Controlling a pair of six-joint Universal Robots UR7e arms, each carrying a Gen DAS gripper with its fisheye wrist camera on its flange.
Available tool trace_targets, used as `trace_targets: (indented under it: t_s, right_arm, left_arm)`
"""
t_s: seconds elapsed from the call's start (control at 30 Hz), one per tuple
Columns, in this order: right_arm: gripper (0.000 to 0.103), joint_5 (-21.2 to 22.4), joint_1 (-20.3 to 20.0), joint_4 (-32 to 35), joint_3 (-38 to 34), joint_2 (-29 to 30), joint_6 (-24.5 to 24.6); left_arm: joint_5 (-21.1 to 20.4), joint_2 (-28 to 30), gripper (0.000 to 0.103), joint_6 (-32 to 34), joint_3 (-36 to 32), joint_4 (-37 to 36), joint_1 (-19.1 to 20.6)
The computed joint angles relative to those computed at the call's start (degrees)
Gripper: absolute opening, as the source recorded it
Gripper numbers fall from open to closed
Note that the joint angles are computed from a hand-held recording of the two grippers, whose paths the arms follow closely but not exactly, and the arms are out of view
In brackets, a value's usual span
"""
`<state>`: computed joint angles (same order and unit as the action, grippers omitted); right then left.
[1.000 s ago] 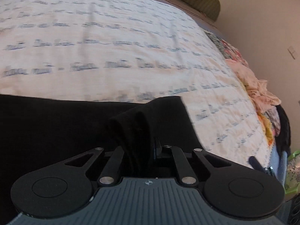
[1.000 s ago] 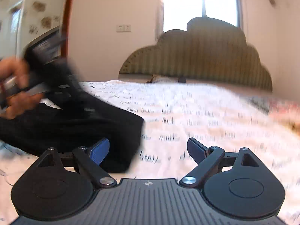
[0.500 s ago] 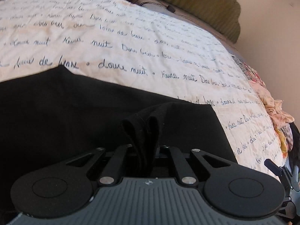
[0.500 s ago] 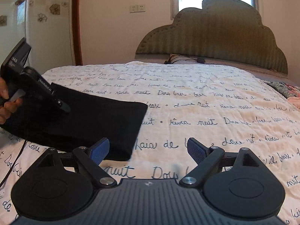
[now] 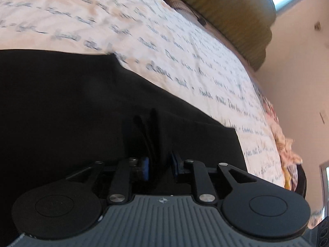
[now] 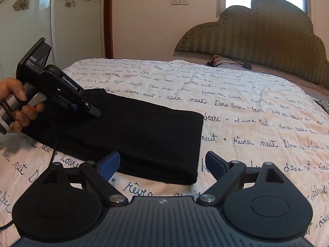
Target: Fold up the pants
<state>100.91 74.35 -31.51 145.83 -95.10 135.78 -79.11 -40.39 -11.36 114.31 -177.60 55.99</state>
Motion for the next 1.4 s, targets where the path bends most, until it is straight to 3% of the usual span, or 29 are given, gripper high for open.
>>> trace_targets:
  t_s: [0.1, 0.2, 0.33, 0.47, 0.53, 0.57, 0.63, 0.7, 0.77, 0.87, 0.97, 1.13, 1.2, 1.27, 1.33, 1.4]
  right_arm:
    - [0.091, 0.9, 3.0, 1.5, -3.2, 3.2, 0.7]
    - [0.091, 0.3, 6.2, 5.0, -8.7, 8.3, 2.9]
    - [0.091, 1.1, 9.9, 16.0, -22.1, 19.4, 10.1]
    - [0.091, 1.4, 11.6, 29.1, -37.5, 31.5, 20.1]
    - [0.091, 2.1, 11.8, 33.9, -43.7, 36.6, 24.6]
    - [0.098, 3.7, 12.3, 34.4, -45.5, 38.4, 25.6]
    - [0.103, 6.9, 13.7, 32.5, -46.5, 41.0, 21.7]
    - [0.103, 14.4, 16.6, 28.2, -46.2, 43.4, 14.1]
    - [0.103, 17.3, 18.0, 23.6, -44.3, 43.9, 8.5]
    - [0.103, 16.2, 18.6, 21.3, -41.7, 41.5, 10.2]
    - [0.103, 11.7, 20.4, 14.6, -36.7, 39.2, 5.5]
    - [0.103, 11.6, 25.4, 9.2, -34.3, 44.6, -12.3]
    - [0.103, 11.5, 26.6, 2.3, -32.0, 47.0, -21.1]
    - [0.103, 10.9, 27.3, -0.2, -31.7, 49.3, -27.1]
    - [0.103, 12.5, 28.1, -1.4, -33.1, 51.5, -28.2]
    - [0.103, 12.3, 28.3, 1.3, -35.4, 52.4, -25.9]
  left_arm:
    - [3.8, -4.1, 0.034, 0.1, 4.6, -3.6, -0.5]
    - [10.1, -8.7, 0.038, -0.2, 11.0, -10.3, -2.0]
    - [17.7, -14.3, 0.048, -1.4, 20.6, -20.9, -4.0]
    - [26.0, -17.6, 0.049, -4.5, 27.5, -27.9, -4.8]
    - [26.4, -19.7, 0.049, -6.5, 29.7, -29.4, -3.6]
    - [25.3, -20.6, 0.049, -7.3, 30.6, -30.1, -2.8]
    - [25.4, -22.9, 0.05, -8.7, 32.2, -30.4, -2.0]
    - [25.3, -24.3, 0.052, -8.6, 33.3, -31.7, -1.3]
    - [22.3, -25.3, 0.055, -10.3, 33.9, -33.7, 0.8]
    - [16.0, -25.3, 0.059, -14.8, 33.4, -36.9, 4.9]
    - [13.7, -23.3, 0.06, -18.1, 32.1, -40.1, 7.0]
    - [10.6, -21.7, 0.06, -23.3, 29.2, -41.2, 10.6]
    - [9.0, -21.2, 0.06, -24.3, 27.9, -41.2, 12.1]
    - [8.2, -21.0, 0.059, -24.1, 27.1, -40.6, 12.8]
    - [6.2, -20.8, 0.059, -22.6, 26.6, -40.6, 14.0]
    - [3.7, -21.3, 0.058, -22.0, 27.3, -41.3, 15.2]
